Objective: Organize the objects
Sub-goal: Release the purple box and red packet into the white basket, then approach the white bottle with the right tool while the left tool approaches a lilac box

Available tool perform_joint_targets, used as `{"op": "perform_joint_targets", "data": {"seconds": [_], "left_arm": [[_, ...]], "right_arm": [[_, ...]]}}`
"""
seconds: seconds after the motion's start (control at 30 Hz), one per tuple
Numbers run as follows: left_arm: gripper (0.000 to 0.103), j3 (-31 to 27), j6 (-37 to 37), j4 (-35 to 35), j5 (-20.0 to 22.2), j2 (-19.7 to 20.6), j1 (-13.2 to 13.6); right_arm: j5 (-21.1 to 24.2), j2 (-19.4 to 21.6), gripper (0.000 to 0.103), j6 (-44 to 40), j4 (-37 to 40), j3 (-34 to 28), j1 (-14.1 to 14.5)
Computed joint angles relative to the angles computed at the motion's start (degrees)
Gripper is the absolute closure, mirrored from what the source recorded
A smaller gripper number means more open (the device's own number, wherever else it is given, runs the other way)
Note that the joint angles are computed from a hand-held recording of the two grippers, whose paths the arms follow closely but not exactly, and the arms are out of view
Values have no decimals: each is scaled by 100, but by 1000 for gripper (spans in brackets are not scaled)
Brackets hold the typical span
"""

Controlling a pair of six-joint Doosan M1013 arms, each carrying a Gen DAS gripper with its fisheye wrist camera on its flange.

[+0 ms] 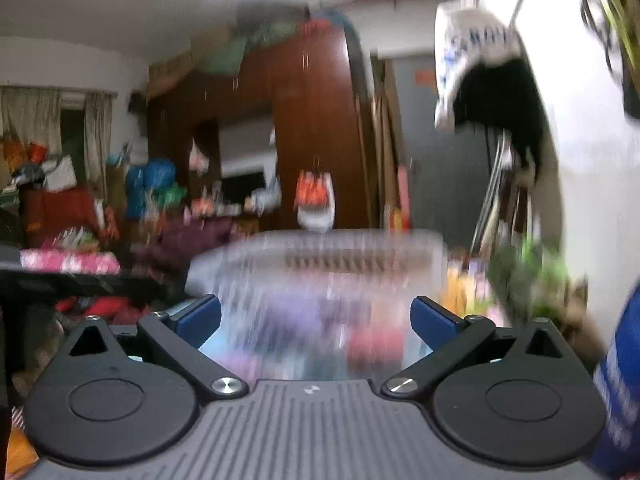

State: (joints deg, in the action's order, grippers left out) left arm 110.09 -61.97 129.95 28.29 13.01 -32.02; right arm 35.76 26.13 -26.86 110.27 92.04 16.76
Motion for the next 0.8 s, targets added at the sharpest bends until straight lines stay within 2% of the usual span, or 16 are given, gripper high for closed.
{"op": "perform_joint_targets", "data": {"seconds": [0.07,0.13,0.2,0.3,0.37,0.43,0.5,0.57,0.6,0.63,0.77,0.8], "left_arm": [[16,209,-24,-145,20,-29,-118],[16,298,394,-487,-77,-25,-209],[16,351,617,-740,-117,-9,-285],[16,401,996,-934,-250,37,-308],[16,356,1793,-1687,-170,105,-357],[16,329,1837,-1773,-227,154,-320],[16,315,1644,-1616,-293,184,-291],[16,248,1871,-1802,-233,230,-322],[16,213,1970,-1874,-224,250,-335],[16,181,2065,-1944,-188,278,-362],[16,73,2546,-2194,-77,363,-461],[19,63,2669,-2267,28,390,-507]], "right_arm": [[-207,10,5,317,-321,99,-4],[-268,43,22,909,-924,113,-10],[-256,82,27,1415,-1534,60,-8],[-308,112,29,1730,-1941,-22,37],[-453,117,29,1779,-2114,-50,88],[-727,120,29,1790,-2312,-67,170],[-816,130,29,1801,-2419,-51,210],[-896,150,29,1713,-2400,-11,227],[-901,158,33,1671,-2346,5,232],[-830,172,43,1750,-2404,-1,215],[-735,139,44,1425,-2018,88,166],[-712,122,44,1313,-1883,130,150]]}}
